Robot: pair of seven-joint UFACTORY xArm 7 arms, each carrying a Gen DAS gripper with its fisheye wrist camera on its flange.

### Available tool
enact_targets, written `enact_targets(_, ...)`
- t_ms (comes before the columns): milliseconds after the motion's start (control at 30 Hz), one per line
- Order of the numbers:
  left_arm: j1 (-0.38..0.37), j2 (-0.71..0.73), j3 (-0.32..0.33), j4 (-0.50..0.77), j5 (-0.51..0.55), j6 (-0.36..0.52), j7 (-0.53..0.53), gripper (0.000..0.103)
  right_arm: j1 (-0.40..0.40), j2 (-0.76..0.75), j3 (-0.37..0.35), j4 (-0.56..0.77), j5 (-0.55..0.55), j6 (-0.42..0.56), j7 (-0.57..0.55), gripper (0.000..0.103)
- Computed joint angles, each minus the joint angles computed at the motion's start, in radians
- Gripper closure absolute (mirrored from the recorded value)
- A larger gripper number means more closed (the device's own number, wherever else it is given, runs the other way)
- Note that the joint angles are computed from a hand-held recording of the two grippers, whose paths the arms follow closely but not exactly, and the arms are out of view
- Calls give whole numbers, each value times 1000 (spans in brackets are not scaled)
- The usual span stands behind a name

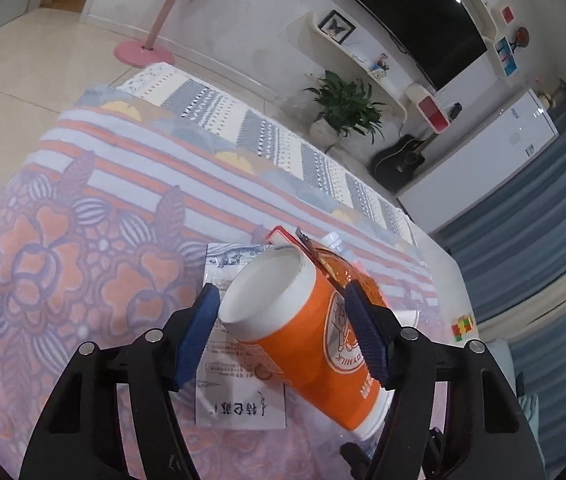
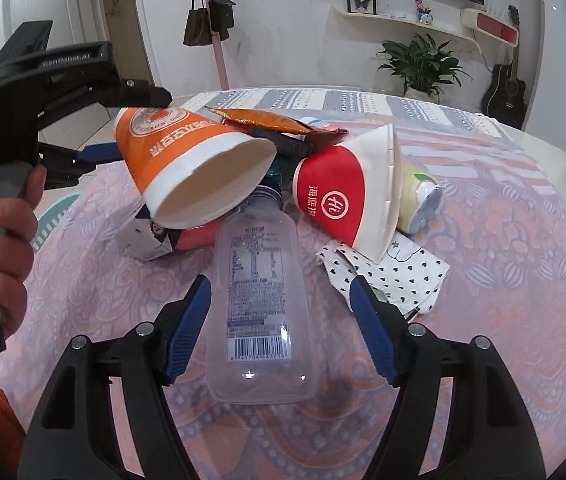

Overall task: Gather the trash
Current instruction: 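Move both grippers back to the table toward the orange cup and bottle, then grasp the clear plastic bottle with the right gripper while the left grasps the orange paper cup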

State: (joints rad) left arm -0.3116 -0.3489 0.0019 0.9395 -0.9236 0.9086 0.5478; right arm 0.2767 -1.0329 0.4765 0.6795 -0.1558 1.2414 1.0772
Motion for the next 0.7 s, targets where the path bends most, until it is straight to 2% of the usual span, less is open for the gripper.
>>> enact_targets(67,8,-42,-8,-29,25,-26,-4,41,3,5,-1,3,0,2,-5,35)
enact_targets(100,10,-62,-3,-43,33,-31,-9,41,7,6,-4,3,4,0,-7,39)
enact_targets(133,15,-88,6,-63,38,-37,-15,41,12,4,-8,-2,8,-9,-8,44)
enact_targets(167,22,-127,19,-94,40,-47,-19,41,19,1,-16,-9,14,-27,-12,55)
enact_targets(300,51,-237,77,-172,84,-44,-34,43,12,34,13,20,-3,-12,-27,56)
enact_targets(333,64,-263,90,-186,114,-34,-40,52,15,36,18,22,-6,-14,-28,56)
enact_targets(367,75,-280,102,-196,143,-21,-43,67,18,33,15,20,-6,-19,-29,56)
enact_targets(500,124,-345,148,-258,255,53,-56,65,25,26,16,14,-3,-28,-21,56)
enact_targets(700,121,-373,177,-284,291,141,4,65,28,7,-9,1,8,-37,-25,56)
